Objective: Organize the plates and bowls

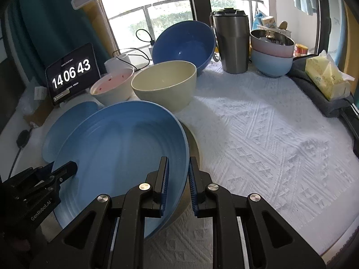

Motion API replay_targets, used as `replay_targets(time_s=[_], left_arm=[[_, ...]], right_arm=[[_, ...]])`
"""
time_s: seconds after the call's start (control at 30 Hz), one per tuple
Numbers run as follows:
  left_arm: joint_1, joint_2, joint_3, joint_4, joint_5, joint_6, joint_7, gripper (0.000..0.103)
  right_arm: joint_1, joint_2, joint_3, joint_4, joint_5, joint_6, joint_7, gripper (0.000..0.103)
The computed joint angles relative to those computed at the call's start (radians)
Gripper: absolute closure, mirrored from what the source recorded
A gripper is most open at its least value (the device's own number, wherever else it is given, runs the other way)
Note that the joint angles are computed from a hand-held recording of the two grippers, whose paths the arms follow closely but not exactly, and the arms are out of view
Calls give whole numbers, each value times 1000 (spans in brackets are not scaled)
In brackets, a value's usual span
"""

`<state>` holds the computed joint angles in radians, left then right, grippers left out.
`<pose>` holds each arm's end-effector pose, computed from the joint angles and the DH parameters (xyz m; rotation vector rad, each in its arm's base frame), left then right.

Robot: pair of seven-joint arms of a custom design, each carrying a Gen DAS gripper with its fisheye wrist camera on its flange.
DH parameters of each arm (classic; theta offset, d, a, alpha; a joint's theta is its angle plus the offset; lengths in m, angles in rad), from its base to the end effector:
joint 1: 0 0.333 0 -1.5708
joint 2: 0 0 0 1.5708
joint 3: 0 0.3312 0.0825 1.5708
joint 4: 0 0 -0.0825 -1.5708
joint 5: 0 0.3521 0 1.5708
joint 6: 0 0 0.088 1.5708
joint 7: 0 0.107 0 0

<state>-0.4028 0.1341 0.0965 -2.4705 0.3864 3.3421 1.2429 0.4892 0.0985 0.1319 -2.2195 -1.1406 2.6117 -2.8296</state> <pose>0.4712 -0.1924 0.3656 -1.4581 2.1805 -0.8353 0.4246 0.3269 0.3901 -1.4696 2.0571 -0.6509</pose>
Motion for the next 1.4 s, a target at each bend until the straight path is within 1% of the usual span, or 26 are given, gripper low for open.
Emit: replay_targets(time_s=[0.1, 0.17, 0.3, 0.33, 0.43, 0.47, 0.63, 0.7, 0.8, 0.93, 1.0, 1.17, 1.3, 1.4], left_arm=[[37, 13, -39, 24, 31, -33, -20, 73], [8, 18, -9, 30, 51, -33, -38, 73], [-24, 21, 33, 34, 85, -17, -70, 71], [-19, 21, 29, 35, 88, -14, -76, 70], [40, 20, -21, 36, 105, -14, -100, 63], [48, 19, -25, 35, 108, -14, -106, 62], [44, 6, -9, 17, 95, 10, -105, 61], [59, 0, -19, 8, 79, 22, -96, 60], [77, -10, -31, -8, 37, 44, -68, 60], [121, -23, -65, -30, -15, 79, -31, 60], [171, -26, -103, -33, -2, 88, -41, 60], [254, -34, -153, -47, 22, 121, -55, 60], [297, -39, -165, -60, 37, 148, -65, 60], [316, -40, -166, -66, 33, 163, -59, 60]], right_arm=[[-4, 8, -4, 4, 7, 0, -4, 84], [-6, 11, -7, 5, 10, 0, -6, 84], [-8, 19, -10, 13, 37, -21, -16, 84], [-10, 18, -12, 11, 37, -19, -12, 84], [-11, 18, -13, 10, 38, -20, -11, 84], [-10, 20, -12, 13, 43, -25, -17, 84], [-4, 27, -9, 23, 57, -40, -39, 76], [-3, 25, -9, 22, 62, -40, -40, 74], [6, 20, -6, 27, 54, -65, -30, 72], [23, 12, 4, 41, 18, -113, -14, 70], [35, 14, 12, 60, 5, -147, -24, 69], [51, 34, 19, 100, 0, -166, -52, 68], [66, 65, 19, 143, 23, -175, -91, 67], [81, 89, 16, 176, 34, -184, -115, 67]])
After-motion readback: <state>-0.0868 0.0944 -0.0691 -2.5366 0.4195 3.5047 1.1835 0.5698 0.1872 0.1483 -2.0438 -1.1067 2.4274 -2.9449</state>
